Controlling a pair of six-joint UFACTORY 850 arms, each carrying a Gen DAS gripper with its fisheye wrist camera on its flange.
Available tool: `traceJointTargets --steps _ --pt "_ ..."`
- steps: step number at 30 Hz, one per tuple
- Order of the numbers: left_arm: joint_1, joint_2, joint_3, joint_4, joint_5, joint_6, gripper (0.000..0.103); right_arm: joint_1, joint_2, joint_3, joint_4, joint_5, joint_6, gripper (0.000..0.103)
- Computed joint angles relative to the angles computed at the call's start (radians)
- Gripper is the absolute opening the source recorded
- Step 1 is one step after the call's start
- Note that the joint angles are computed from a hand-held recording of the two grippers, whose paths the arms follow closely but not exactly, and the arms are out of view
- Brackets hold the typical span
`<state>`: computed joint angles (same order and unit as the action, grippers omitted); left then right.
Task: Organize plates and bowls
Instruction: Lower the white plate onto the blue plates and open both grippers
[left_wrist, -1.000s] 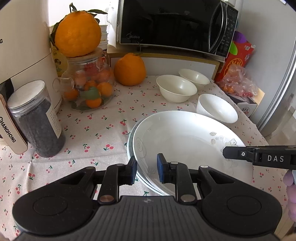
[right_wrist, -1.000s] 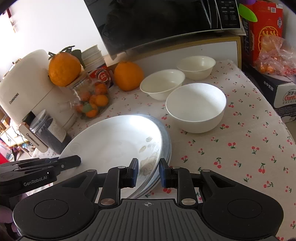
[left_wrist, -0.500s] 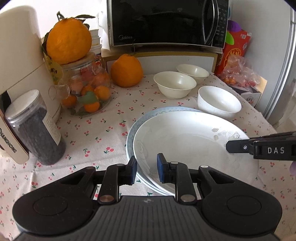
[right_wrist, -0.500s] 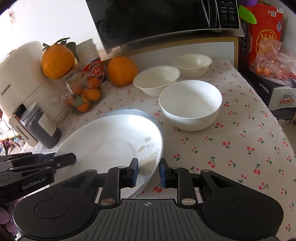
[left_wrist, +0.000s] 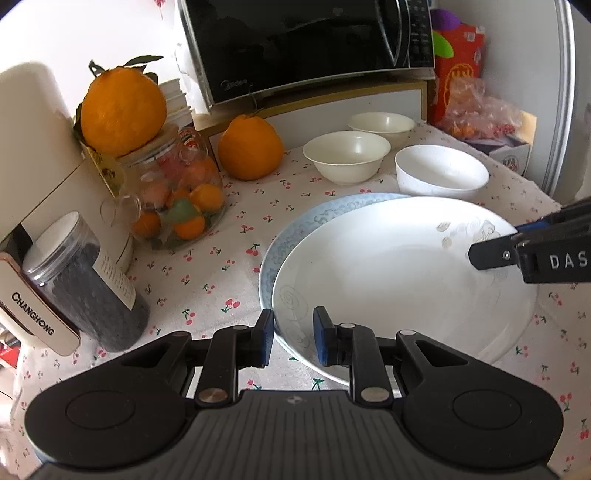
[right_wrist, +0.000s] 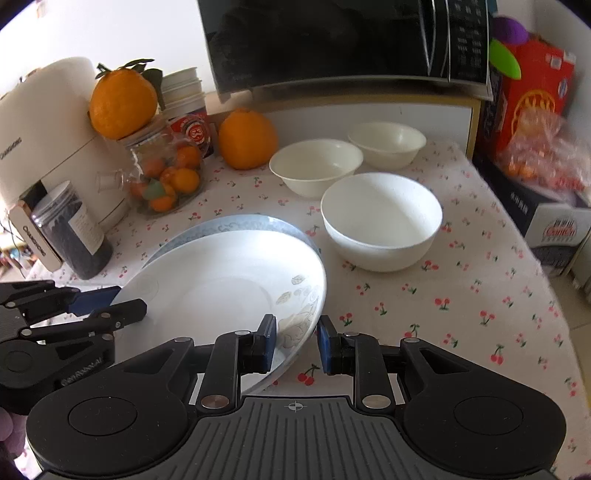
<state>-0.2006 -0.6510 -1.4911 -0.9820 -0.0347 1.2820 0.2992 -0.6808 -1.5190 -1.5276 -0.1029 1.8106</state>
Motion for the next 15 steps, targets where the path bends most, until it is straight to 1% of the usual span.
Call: traceJointTargets --steps 2,4,7,15 --pt "0.001 -0.001 -0.001 -0.002 -0.001 0.005 0.021 -0.001 0.0 -0.003 0.071 0.002 -0.069 0.024" --pt "0.002 0.0 -0.001 -0.037 -0.005 0.041 0.021 -0.002 -0.002 -0.006 0.129 0.001 -0.126 0.024" --pt "0.001 0.0 -0.001 -0.025 -0.005 0.03 0.02 -0.001 -0.004 -0.009 0.177 -0.006 -0.177 0.024" --pt "0.001 -0.002 -0.006 0.171 -0.012 -0.191 0.021 0.005 -0.016 -0.023 0.108 -0.03 -0.13 0.024"
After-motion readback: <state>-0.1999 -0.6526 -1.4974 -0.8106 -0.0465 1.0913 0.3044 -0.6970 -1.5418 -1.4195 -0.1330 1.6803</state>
